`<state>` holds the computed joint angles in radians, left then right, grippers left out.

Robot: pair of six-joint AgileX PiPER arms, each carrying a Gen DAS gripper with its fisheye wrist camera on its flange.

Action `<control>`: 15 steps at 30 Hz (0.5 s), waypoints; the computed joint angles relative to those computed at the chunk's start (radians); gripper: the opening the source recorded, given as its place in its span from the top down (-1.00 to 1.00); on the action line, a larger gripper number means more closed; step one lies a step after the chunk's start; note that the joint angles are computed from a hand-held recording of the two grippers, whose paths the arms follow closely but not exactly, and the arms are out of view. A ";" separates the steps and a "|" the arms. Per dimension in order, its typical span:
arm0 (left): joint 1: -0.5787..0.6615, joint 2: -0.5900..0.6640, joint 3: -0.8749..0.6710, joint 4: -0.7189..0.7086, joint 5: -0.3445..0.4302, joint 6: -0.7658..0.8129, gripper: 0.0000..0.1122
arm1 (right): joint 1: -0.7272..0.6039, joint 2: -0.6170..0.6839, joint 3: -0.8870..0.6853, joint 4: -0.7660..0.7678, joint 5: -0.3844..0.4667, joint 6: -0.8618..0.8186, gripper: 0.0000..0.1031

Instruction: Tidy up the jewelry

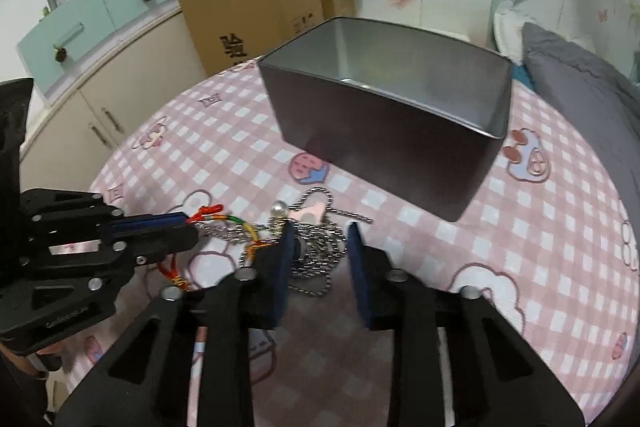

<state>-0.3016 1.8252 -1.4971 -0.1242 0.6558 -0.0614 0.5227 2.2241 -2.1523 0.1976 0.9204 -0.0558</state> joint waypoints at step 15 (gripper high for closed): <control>0.044 -0.052 0.000 -0.057 -0.018 0.042 0.90 | -0.016 -0.172 0.185 -0.061 -0.120 0.027 1.00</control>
